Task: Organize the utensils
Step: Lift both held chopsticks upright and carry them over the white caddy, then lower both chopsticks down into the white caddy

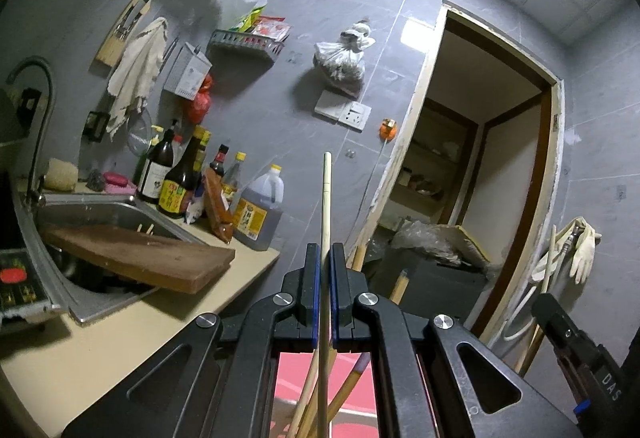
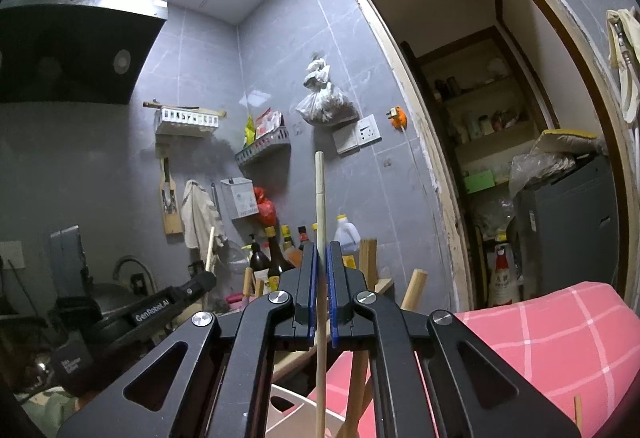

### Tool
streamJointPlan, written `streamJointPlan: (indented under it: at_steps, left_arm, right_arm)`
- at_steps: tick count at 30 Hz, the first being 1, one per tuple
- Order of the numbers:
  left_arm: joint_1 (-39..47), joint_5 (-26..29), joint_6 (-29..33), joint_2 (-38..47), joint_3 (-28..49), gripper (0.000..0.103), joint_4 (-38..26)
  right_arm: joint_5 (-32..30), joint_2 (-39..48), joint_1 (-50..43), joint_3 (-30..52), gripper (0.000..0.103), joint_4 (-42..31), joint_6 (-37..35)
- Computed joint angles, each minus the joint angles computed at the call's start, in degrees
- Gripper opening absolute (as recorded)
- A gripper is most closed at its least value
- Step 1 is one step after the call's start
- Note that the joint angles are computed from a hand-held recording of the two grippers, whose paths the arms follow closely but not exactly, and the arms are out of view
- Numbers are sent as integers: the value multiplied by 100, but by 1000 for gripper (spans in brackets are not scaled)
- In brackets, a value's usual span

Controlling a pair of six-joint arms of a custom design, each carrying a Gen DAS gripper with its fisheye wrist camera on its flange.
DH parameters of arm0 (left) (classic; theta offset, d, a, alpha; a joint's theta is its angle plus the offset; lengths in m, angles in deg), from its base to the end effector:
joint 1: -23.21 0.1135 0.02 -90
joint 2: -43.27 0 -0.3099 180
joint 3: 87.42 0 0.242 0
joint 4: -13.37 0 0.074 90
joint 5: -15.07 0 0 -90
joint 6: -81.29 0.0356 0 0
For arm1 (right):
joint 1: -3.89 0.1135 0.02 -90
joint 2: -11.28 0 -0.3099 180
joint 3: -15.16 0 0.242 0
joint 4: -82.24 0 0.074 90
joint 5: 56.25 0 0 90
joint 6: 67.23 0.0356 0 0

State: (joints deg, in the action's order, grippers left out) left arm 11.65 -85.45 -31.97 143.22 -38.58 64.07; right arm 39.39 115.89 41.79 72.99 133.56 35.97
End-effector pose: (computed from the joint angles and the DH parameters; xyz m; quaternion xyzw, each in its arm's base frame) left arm 0.3290 -0.0607 0.2296 -0.1363 0.6964 -0.1478 0.6889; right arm 0.2965 0.2264 0.2457 -0.1097 0.6698 0.2863 0.6763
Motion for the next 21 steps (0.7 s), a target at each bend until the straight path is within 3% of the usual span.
streamJointPlan:
  at_steps: [21]
  left_arm:
    - [-484,-461,335,446,-419,3,520]
  right_arm:
    - [121,284,171,-49,3,-11,-176]
